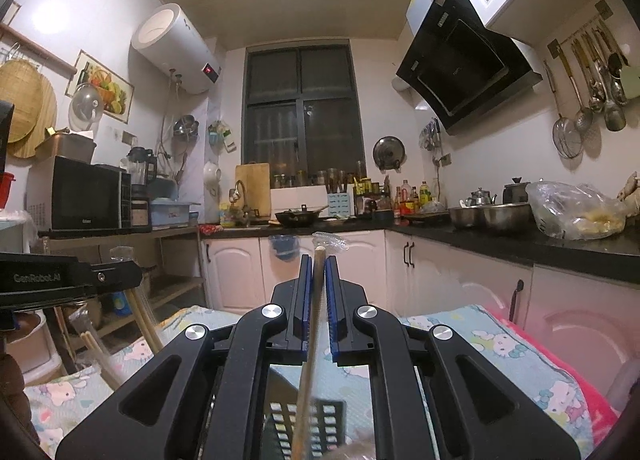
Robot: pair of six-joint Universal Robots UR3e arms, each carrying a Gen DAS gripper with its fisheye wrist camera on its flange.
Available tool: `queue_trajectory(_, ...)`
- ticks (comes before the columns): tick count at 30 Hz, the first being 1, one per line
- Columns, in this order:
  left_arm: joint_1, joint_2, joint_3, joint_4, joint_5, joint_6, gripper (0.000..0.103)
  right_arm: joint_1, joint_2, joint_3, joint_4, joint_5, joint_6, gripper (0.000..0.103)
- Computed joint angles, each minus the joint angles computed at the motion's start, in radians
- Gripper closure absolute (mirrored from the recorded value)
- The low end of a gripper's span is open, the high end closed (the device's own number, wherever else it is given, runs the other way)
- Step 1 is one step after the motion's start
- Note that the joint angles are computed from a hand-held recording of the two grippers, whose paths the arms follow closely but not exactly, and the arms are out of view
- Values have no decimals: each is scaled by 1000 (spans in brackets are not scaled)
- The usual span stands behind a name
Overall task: Organize utensils
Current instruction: 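Open the left gripper into the green holder while the right gripper releases its chopstick there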
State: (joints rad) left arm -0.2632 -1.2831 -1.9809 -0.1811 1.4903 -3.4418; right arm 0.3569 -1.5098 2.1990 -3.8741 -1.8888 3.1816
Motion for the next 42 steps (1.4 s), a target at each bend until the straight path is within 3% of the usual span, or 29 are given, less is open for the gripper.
queue_trajectory(9,-5,24,-19,-20,4,-9,102,-26,-144,143,41,55,36,94)
queue_trajectory(17,20,81,-61,-58,-22,-12,102,-57,-307,234,180,129,85,93)
queue_trajectory(20,32,111,-75,-87,-36,-12,102,-63,-365,255,243,151,101,85)
queue_trajectory(24,49,156,-93,-131,-67,-9,101,-67,-423,269,311,163,122,83)
queue_trajectory(36,21,246,-117,-236,-54,-20,75,-98,-622,306,530,192,168,70)
queue_trajectory(42,30,317,-140,-295,-71,-22,57,-74,-699,316,609,155,189,65)
